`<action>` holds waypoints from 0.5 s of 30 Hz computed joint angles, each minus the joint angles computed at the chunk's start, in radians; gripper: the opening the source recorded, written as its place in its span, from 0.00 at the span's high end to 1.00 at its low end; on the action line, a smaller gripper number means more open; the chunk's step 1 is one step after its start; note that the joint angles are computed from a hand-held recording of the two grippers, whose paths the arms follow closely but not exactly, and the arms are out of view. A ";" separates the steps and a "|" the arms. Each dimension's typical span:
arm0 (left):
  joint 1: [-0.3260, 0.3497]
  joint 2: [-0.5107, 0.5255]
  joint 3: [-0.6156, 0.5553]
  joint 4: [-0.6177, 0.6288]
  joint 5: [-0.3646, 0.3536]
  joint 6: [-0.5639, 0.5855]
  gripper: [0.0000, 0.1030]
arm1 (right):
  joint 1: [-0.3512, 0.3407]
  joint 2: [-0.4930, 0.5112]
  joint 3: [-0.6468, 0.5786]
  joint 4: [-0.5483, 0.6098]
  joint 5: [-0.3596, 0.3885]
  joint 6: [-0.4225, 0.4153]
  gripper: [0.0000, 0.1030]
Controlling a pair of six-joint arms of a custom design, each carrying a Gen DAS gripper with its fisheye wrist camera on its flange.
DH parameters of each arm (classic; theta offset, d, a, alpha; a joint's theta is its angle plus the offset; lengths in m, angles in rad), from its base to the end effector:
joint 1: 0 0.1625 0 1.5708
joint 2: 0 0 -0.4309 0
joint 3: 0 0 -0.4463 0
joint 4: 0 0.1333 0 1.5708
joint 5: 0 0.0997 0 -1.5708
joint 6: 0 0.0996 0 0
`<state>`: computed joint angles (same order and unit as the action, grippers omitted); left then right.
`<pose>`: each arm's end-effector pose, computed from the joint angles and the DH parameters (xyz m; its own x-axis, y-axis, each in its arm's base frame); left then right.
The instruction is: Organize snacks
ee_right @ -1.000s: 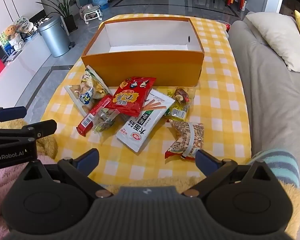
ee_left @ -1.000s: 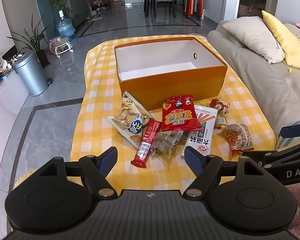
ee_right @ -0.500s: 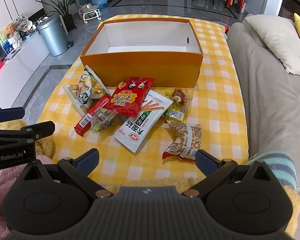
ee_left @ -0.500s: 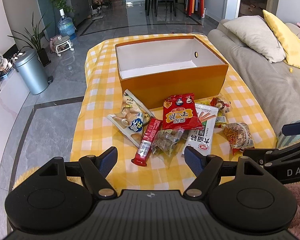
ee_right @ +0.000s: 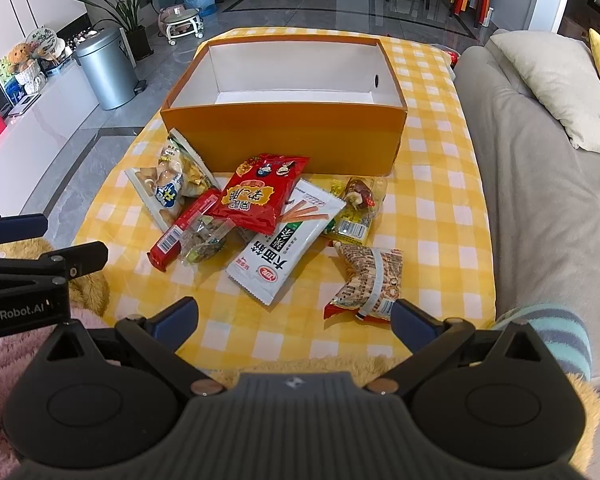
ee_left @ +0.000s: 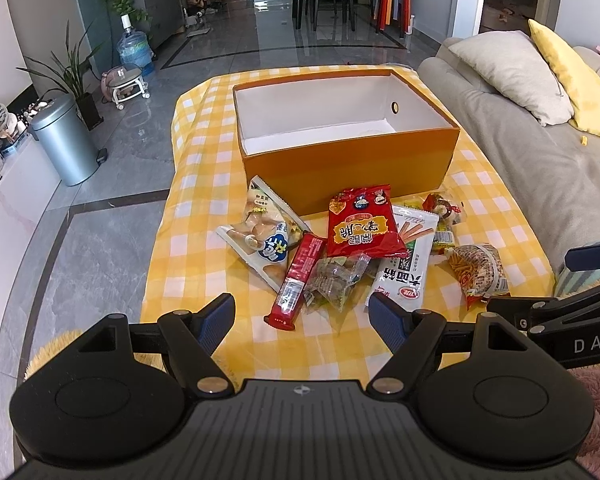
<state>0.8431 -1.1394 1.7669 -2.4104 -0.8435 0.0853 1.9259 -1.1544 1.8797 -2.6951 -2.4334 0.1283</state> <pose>-0.2864 -0.6215 0.2401 -0.5931 0.4531 -0.6655 0.7033 0.6939 -0.1544 0.2715 -0.5662 0.2396 -0.7476 0.1606 0.6444 -0.2266 0.8504 -0.4749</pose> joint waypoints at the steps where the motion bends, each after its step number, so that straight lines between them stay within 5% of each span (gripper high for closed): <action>1: 0.000 -0.001 0.000 0.002 0.000 -0.003 0.13 | 0.000 0.000 0.001 -0.002 0.000 -0.001 0.04; 15: 0.001 -0.003 0.001 0.012 0.002 -0.011 0.13 | 0.000 0.002 -0.001 -0.002 -0.002 0.001 0.04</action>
<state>0.8442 -1.1422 1.7674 -2.3980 -0.8415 0.0748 1.9260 -1.1520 1.8791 -2.6971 -2.4352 0.1296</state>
